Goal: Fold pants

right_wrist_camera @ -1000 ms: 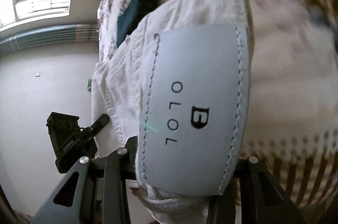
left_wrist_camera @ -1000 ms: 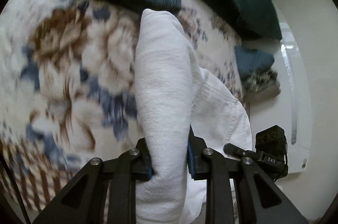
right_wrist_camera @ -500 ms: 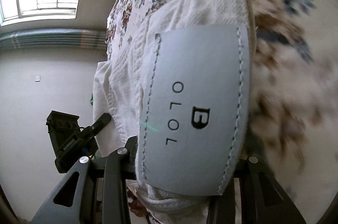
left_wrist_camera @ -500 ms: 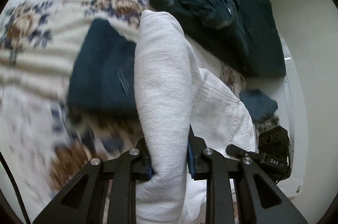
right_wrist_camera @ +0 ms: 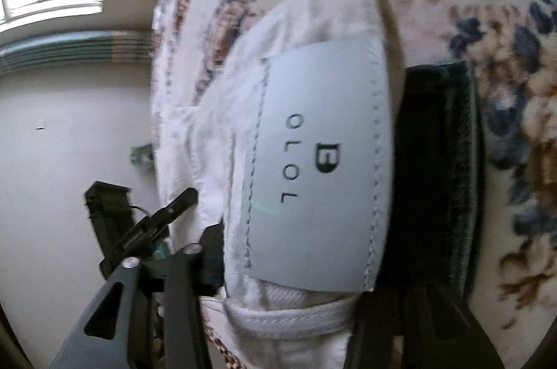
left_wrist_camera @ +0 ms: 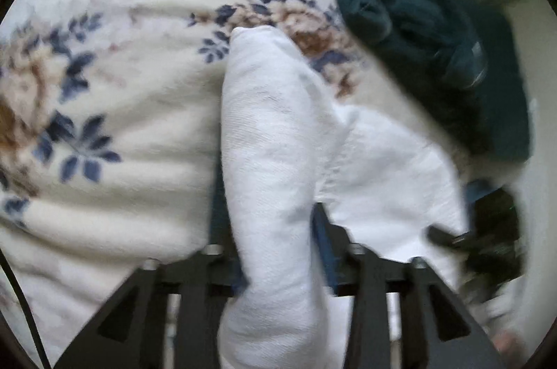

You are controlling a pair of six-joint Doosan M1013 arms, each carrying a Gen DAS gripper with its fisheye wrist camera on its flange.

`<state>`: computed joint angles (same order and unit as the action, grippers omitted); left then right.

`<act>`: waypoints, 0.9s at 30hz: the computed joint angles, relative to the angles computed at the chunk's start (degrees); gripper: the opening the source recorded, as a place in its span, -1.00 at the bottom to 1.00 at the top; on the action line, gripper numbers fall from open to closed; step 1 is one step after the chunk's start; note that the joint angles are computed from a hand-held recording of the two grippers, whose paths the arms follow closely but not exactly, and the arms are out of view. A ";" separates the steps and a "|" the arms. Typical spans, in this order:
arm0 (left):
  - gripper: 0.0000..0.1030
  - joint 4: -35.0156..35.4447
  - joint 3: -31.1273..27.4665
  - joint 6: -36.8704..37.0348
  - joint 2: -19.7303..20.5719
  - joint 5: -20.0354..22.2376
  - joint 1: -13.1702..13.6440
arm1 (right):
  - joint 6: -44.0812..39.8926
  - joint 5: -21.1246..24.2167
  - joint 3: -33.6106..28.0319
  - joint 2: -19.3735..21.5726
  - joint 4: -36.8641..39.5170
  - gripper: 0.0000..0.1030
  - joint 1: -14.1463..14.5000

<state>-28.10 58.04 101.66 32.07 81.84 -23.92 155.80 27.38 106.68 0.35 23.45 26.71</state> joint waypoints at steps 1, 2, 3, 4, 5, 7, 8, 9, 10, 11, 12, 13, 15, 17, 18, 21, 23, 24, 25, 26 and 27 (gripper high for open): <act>0.03 3.40 0.33 0.02 -0.76 -0.96 -0.73 | -0.10 1.27 -1.17 0.71 0.06 0.14 -0.33; 0.17 5.66 0.44 -0.26 -1.27 -1.44 -1.19 | 1.54 3.46 -1.83 0.38 -1.99 0.19 -0.32; 0.24 7.57 0.58 -1.04 -1.64 -1.84 -1.54 | 3.85 5.86 -2.51 0.18 -4.73 0.36 -0.11; 0.31 10.46 0.88 -2.27 -2.23 -2.11 -2.12 | 7.31 9.41 -3.48 -0.13 -8.88 0.41 0.45; 0.32 11.47 1.16 -2.53 -2.51 -2.43 -2.29 | 8.08 11.08 -4.84 0.77 -10.22 0.41 0.29; 0.51 15.73 2.56 -2.99 -3.72 -3.98 -3.22 | 10.44 17.26 -7.76 1.82 -14.55 0.41 0.28; 0.60 17.48 3.55 -2.90 -4.44 -5.15 -3.66 | 11.83 21.38 -9.66 2.79 -17.24 0.41 0.58; 0.64 19.16 4.36 -2.81 -5.02 -6.22 -4.09 | 13.16 26.21 -11.55 3.65 -20.14 0.41 1.34; 0.67 19.95 4.85 -2.55 -5.25 -6.92 -4.17 | 14.90 29.19 -12.12 3.44 -21.91 0.54 2.58; 0.67 20.39 5.19 -2.44 -5.40 -7.37 -4.29 | 16.09 33.42 -13.89 4.56 -23.64 0.61 3.12; 0.68 21.16 5.70 -2.41 -5.69 -8.06 -4.42 | 16.46 37.39 -15.75 5.91 -25.05 0.68 3.60; 0.68 22.10 6.26 -2.73 -6.07 -8.92 -4.60 | 16.76 40.55 -17.42 7.15 -25.73 0.76 3.87; 0.68 23.53 6.78 -3.06 -6.42 -9.77 -4.91 | 16.51 44.46 -20.76 9.75 -26.69 0.79 4.02; 0.68 24.76 7.28 -3.88 -6.95 -10.53 -5.16 | 15.75 48.47 -22.87 10.83 -28.35 0.82 4.75; 0.68 25.16 7.57 -4.25 -7.29 -10.91 -5.26 | 15.08 51.40 -24.56 11.70 -29.50 0.82 5.27; 0.79 28.02 8.05 -5.46 -8.23 -11.68 -5.93 | 14.39 58.02 -28.87 13.81 -33.19 0.82 6.92; 0.97 28.92 8.38 -5.55 -9.10 -11.73 -6.12 | 14.34 61.96 -31.28 14.77 -35.73 0.82 8.24; 0.97 28.92 8.56 -5.52 -9.47 -11.76 -6.14 | 14.37 63.39 -32.19 15.03 -36.64 0.82 8.78; 0.97 29.12 8.63 -5.78 -10.04 -11.48 -6.16 | 14.62 65.09 -33.32 15.33 -37.89 0.82 9.53; 0.97 28.88 8.66 -5.77 -10.41 -11.33 -6.14 | 14.72 66.22 -34.27 15.49 -38.54 0.83 10.07; 0.97 28.49 8.66 -5.74 -10.90 -11.17 -6.07 | 14.91 67.41 -35.16 15.51 -39.35 0.83 10.77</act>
